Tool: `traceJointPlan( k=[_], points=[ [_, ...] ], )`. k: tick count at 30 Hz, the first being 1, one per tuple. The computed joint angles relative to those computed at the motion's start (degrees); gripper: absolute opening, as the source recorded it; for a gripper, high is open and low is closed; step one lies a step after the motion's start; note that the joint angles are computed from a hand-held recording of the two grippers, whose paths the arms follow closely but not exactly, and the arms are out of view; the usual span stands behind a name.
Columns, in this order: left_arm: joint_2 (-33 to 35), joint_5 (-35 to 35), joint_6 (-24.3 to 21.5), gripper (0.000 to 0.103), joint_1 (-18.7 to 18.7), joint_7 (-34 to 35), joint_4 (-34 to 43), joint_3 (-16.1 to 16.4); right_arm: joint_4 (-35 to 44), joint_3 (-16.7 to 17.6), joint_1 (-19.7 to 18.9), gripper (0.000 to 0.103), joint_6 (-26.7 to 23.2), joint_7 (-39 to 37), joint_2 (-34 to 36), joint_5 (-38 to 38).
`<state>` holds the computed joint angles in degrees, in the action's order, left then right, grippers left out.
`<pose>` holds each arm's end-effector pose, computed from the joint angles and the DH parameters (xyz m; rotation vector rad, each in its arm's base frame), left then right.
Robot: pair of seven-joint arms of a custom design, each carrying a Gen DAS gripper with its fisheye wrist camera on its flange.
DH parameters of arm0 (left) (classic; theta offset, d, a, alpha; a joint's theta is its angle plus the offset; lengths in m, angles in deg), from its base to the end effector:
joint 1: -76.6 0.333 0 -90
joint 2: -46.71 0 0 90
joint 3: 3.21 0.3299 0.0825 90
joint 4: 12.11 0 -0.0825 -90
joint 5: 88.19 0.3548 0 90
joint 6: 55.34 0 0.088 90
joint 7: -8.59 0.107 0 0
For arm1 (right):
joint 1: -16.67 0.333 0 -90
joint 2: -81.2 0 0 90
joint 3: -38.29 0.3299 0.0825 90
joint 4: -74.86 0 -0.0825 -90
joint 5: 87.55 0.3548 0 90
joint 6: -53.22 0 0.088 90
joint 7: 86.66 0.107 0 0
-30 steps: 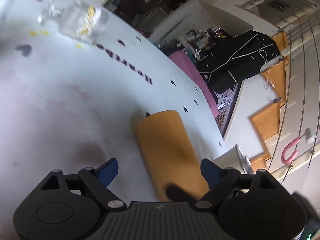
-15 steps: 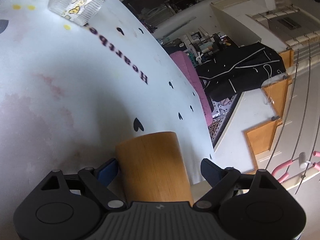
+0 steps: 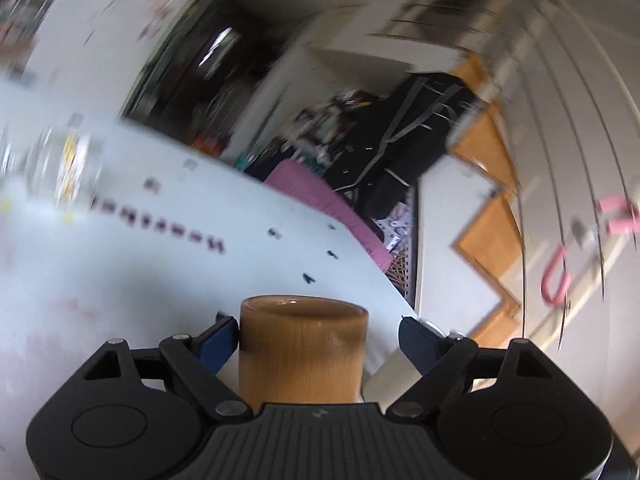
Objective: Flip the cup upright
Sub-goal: 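Lower the upright bamboo cup onto the table beside the metal cups with both tools, then open both tools and pull them back from the standing cup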
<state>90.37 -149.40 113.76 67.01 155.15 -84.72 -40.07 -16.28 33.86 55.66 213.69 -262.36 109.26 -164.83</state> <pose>0.6652 -0.3714 0.4518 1.3771 -2.1213 1.8259 0.5416 0.4409 0.4289 -1.6674 1.4464 -0.7669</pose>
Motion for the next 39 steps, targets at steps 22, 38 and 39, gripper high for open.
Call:
traceJointPlan(
  k=[22,38,39],
  points=[
    [0.7,14.5,12.4,0.072,-1.1,11.1,-5.8,-4.1,0.7,1.3,2.7,0.071,-10.6,16.1,2.6,-14.3],
    [13.8,33.1,3.3,0.072,-15.2,-9.6,18.9,7.6,-7.0,3.9,2.1,0.079,-22.0,24.0,-2.2,-13.1],
    [14.4,33.9,2.8,0.072,-15.8,-10.6,20.2,8.2,-7.3,4.1,2.1,0.079,-22.3,24.3,-2.3,-13.2]
  ],
)
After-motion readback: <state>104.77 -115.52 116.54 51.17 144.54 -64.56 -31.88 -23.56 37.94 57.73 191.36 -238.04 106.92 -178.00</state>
